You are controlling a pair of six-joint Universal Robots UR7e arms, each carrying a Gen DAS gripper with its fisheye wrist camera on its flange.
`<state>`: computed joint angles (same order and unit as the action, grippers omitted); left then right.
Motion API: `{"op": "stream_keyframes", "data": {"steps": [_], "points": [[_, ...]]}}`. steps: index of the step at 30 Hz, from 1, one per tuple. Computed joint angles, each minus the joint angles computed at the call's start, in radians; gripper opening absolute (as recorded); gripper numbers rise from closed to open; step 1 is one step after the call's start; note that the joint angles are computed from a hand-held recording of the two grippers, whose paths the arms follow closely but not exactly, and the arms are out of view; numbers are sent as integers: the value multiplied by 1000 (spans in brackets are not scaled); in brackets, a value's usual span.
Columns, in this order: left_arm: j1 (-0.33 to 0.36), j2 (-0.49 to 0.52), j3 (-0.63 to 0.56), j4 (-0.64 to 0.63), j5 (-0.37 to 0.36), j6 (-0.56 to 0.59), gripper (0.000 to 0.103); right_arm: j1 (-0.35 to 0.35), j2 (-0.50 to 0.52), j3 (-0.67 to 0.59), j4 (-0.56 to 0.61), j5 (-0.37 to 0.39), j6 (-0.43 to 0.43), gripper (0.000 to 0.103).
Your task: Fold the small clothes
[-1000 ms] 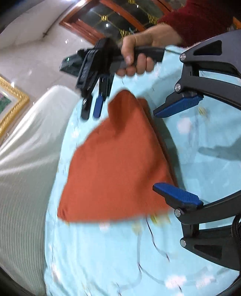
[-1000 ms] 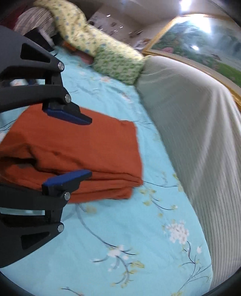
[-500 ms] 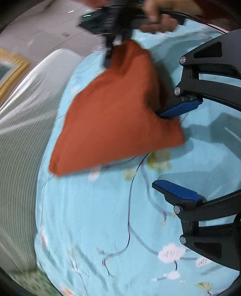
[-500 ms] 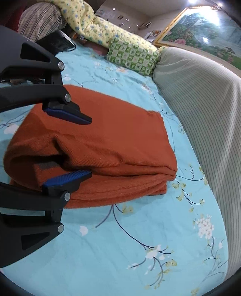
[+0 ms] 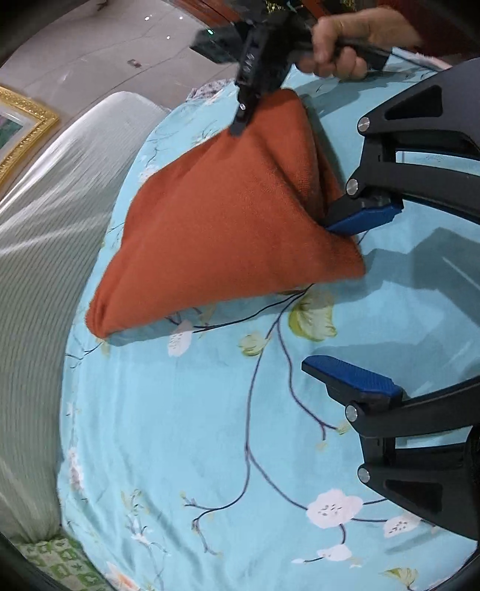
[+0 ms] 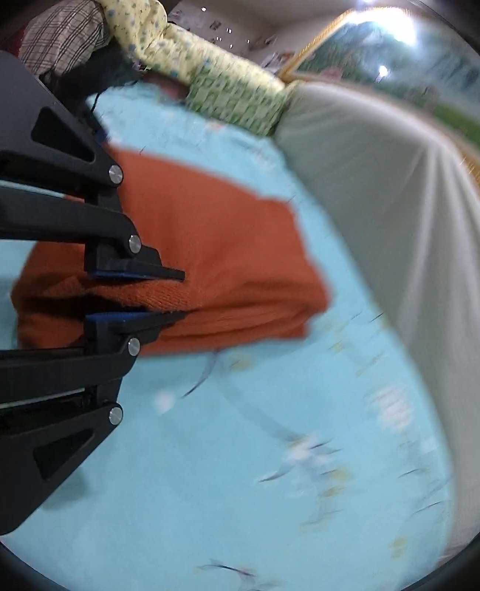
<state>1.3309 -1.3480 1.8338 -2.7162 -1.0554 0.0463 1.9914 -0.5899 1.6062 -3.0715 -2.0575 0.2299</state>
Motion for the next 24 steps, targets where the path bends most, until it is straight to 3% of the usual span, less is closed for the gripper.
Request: {"op": "stream_keyframes", "data": {"steps": [4, 9, 12, 14, 16, 20, 24], "points": [[16, -17, -20, 71, -69, -11, 63, -10, -8, 27, -46, 22, -2, 15], [39, -56, -58, 181, -209, -36, 69, 22, -9, -8, 22, -38, -1, 17], [37, -62, -70, 180, -209, -37, 73, 49, -8, -28, 65, -110, 17, 34], [39, -55, -85, 180, -223, -40, 75, 56, -10, -25, 22, -115, -1, 63], [49, -30, -121, 193, -246, -59, 75, 54, -8, -28, -15, -101, -22, 71], [83, 42, -222, 246, -323, -98, 77, 29, 2, -76, 48, -67, -9, 72], [106, 144, -351, 299, -347, -112, 78, -20, 22, -139, 152, 41, 23, 72]]}}
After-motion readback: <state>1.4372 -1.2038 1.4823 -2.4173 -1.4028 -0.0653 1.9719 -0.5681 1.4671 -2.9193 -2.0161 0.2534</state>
